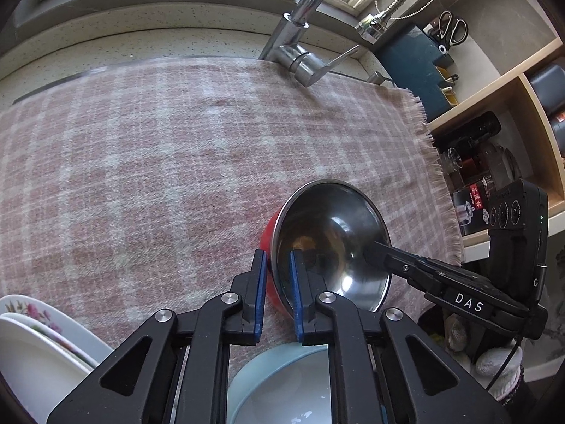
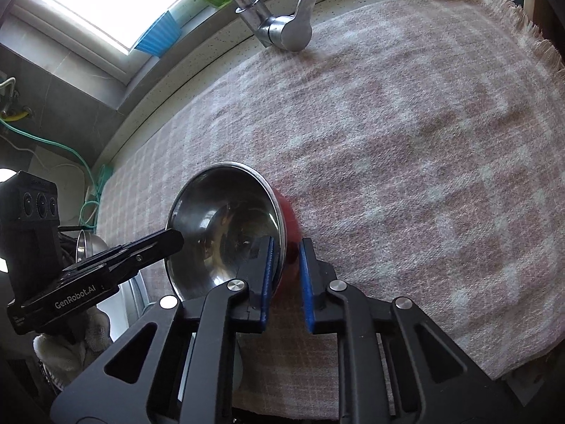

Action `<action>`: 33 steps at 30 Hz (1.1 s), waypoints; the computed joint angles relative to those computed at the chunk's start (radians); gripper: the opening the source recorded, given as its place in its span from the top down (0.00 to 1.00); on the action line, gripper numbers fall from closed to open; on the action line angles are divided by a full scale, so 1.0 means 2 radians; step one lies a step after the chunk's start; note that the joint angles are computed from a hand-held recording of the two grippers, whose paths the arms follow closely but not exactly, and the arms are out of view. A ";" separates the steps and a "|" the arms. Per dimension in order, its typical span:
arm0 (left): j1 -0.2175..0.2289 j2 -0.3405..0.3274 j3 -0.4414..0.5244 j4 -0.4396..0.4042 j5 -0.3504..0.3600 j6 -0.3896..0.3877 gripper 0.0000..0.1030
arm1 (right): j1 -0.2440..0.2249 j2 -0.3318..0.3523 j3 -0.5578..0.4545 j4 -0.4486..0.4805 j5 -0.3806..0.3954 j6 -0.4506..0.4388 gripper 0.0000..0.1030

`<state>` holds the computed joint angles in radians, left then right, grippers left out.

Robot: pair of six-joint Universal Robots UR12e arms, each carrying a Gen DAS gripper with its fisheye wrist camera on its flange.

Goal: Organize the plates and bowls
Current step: 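Lift the red-outside steel bowl and carry it to the large steel bowl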

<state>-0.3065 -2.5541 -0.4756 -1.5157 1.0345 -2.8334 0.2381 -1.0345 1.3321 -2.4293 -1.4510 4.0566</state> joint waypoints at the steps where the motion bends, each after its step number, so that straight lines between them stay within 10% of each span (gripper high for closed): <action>1: 0.000 0.000 -0.001 0.001 0.001 0.001 0.89 | 0.000 0.000 -0.001 0.002 -0.001 0.000 0.86; 13: 0.007 0.007 -0.004 0.013 -0.020 -0.011 0.89 | 0.005 0.004 -0.024 0.012 -0.014 -0.001 0.86; 33: 0.048 0.078 -0.115 0.161 -0.047 -0.070 0.89 | 0.036 0.057 -0.161 0.046 -0.021 -0.070 0.86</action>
<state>-0.2110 -2.3977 -0.7051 -1.1928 0.9412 -2.9736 0.3096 -0.9196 1.0097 -2.3368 -1.4924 3.9166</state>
